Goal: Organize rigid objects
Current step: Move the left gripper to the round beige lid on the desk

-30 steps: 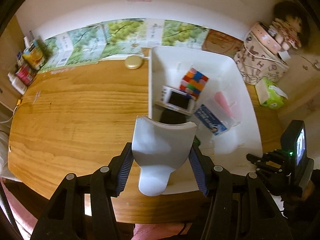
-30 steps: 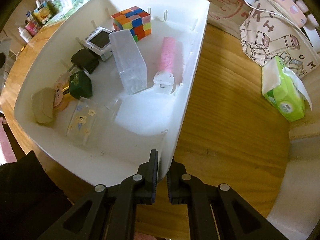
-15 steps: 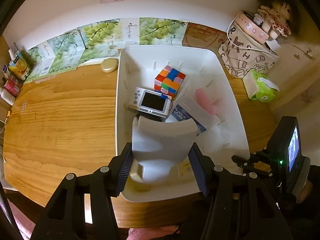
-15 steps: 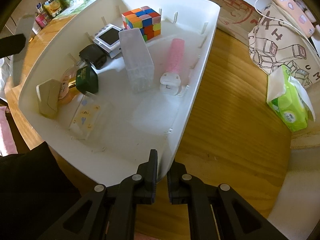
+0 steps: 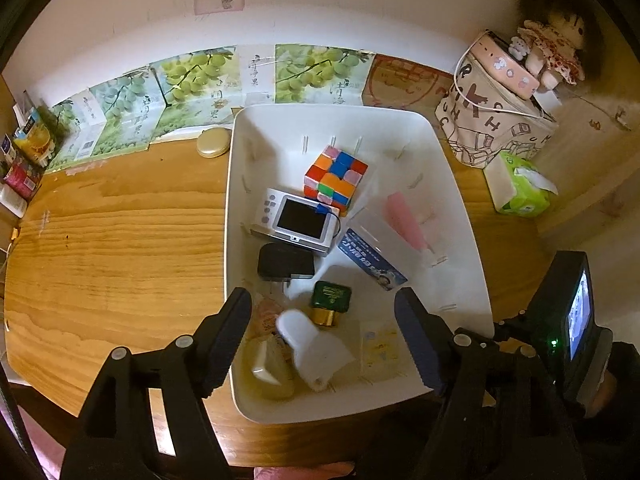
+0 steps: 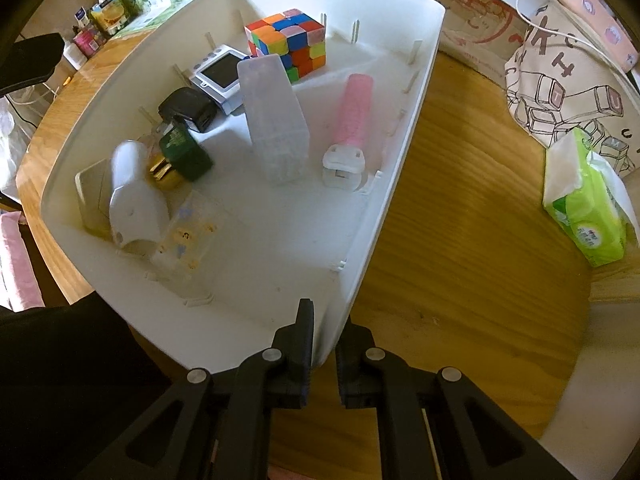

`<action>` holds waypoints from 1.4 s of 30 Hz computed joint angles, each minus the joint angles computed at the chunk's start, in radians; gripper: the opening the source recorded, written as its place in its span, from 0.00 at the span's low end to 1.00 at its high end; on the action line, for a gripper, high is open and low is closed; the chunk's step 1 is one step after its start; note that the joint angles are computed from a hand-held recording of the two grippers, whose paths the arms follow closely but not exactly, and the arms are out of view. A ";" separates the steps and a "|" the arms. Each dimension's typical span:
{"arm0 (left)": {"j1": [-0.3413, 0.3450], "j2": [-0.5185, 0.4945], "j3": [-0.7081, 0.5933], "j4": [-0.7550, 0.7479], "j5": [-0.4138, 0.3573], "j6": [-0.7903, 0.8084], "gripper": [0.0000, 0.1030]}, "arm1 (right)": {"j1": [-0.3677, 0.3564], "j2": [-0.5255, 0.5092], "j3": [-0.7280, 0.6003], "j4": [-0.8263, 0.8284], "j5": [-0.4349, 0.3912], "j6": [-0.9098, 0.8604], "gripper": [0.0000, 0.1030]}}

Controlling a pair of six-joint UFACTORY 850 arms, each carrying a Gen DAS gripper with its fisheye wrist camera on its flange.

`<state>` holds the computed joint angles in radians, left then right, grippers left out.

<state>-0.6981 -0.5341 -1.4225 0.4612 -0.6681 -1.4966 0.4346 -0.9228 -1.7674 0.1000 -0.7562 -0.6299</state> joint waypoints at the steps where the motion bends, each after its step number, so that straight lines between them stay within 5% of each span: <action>1: 0.003 0.000 0.000 -0.006 -0.001 0.007 0.75 | 0.000 -0.005 -0.008 0.000 -0.006 0.004 0.10; 27: 0.102 0.163 0.229 0.011 -0.015 -0.057 0.75 | 0.014 -0.164 -0.289 -0.073 -0.123 0.292 0.09; 42: 0.203 0.209 0.333 -0.024 0.073 0.084 0.75 | 0.015 -0.196 -0.345 -0.138 -0.154 0.515 0.09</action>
<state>-0.4947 -0.3250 -1.0899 0.4372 -0.5948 -1.4121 0.4493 -1.1183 -2.1124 -0.0379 -0.9102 -0.1152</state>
